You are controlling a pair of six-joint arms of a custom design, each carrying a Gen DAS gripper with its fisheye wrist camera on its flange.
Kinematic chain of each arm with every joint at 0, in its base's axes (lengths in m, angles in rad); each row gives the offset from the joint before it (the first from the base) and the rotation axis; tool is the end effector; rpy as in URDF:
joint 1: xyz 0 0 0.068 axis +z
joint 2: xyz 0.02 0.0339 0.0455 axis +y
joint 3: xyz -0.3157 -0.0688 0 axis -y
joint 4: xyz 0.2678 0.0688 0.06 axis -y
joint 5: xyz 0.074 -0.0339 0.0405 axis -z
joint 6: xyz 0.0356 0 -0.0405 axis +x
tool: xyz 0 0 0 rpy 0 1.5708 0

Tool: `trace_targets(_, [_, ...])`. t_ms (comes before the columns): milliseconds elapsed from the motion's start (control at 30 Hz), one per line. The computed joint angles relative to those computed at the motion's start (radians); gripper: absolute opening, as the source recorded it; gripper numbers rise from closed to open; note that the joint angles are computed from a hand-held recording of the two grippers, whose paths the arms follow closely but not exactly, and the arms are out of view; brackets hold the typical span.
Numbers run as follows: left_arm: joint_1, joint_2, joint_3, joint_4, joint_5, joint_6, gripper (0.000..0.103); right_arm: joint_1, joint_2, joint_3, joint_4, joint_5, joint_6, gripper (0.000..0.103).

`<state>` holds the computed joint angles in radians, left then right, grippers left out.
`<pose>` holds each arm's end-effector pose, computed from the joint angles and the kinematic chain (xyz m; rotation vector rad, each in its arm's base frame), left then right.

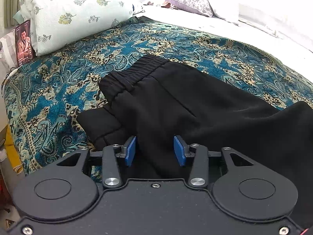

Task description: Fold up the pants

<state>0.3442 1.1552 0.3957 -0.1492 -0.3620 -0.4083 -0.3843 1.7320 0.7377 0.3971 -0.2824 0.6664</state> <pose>0.1784 0.0773 0.1768 -1.0389 2.2120 0.4193 0.3341 -0.1244 0.1725 0.9481 1.9614 0.4674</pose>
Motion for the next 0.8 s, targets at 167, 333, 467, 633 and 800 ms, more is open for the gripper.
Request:
trace_targets(167, [-0.023, 0.019, -0.002, 0.017, -0.034, -0.005, 0.042, 0.048, -0.078, -0.012, -0.159, 0.076, -0.320, 0.049])
trace_targets(333, [-0.042, 0.043, 0.010, 0.014, -0.059, -0.013, 0.042, 0.041, -0.054, 0.047, -0.274, -0.034, -0.312, 0.045])
trace_targets(467, [-0.054, 0.052, 0.011, 0.019, -0.075, -0.021, 0.043, 0.042, 0.011, 0.112, -0.285, -0.074, -0.241, 0.044])
trace_targets(633, [-0.057, 0.054, 0.011, 0.019, -0.082, -0.018, 0.043, 0.149, -0.094, 0.071, -0.301, 0.192, -0.283, 0.062])
trace_targets(800, [-0.065, 0.067, 0.008, 0.035, -0.098, -0.024, 0.044, 0.252, -0.202, -0.041, -0.213, 0.351, -0.382, 0.074])
